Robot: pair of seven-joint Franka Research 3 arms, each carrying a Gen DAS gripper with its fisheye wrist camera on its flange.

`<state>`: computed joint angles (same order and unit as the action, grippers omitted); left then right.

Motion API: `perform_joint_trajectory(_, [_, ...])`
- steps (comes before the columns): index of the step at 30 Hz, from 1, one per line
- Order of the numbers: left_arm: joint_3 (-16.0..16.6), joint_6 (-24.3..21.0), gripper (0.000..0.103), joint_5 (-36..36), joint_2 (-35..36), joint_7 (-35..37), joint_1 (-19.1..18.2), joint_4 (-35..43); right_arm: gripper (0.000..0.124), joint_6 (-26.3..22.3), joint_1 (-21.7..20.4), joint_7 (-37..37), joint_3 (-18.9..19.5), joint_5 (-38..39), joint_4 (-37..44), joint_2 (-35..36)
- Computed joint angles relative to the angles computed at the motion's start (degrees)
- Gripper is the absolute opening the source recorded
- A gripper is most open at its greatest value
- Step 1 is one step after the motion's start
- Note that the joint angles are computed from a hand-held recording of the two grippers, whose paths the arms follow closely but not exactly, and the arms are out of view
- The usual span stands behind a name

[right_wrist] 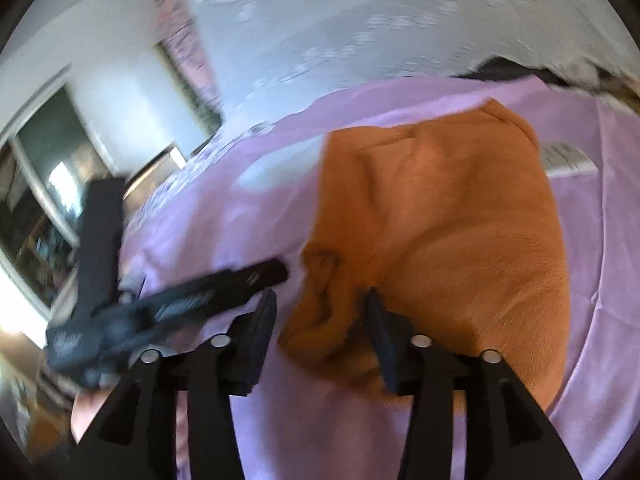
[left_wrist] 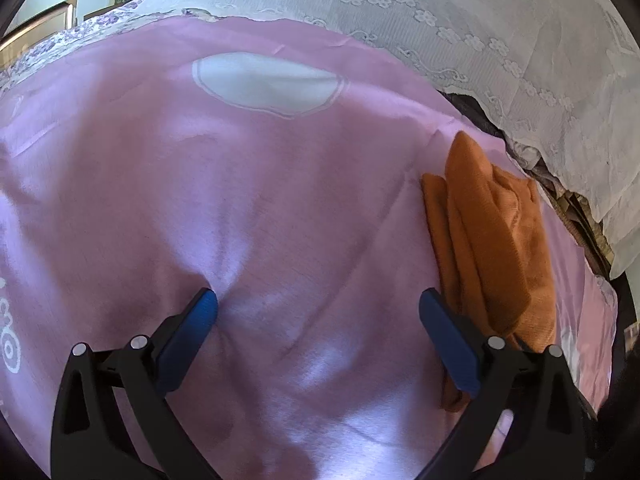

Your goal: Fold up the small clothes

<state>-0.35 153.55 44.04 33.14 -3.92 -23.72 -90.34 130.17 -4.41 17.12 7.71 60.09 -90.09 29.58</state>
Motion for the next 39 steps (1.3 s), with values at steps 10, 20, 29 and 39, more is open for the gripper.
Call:
perform_joint_trajectory(10, [1.76, -0.05, 0.099, 4.41, -1.82, -5.35, -1.63, -2.05, 0.015, 4.11, -3.56, -3.71, -1.27, 12.22, -1.41, -2.20])
perform_joint_trajectory(20, [-0.53, -7.92, 0.099, 15.83, 2.22, 1.50, -4.70, 7.16, 0.016, 10.55, 1.58, -3.83, -1.20, -0.61, -4.82, -1.40])
perform_joint_trajectory(29, [-2.27, -5.45, 0.099, -2.23, 4.80, 12.74, -0.70, 8.10, 0.025, 4.67, -1.05, -0.69, -0.18, -2.27, -1.89, 0.50])
perform_joint_trajectory(39, [7.03, -0.28, 0.099, 16.62, -0.05, -5.69, -8.48, 3.04, 0.021, -0.40, -5.01, 2.91, -0.09, 7.41, 3.10, 1.91])
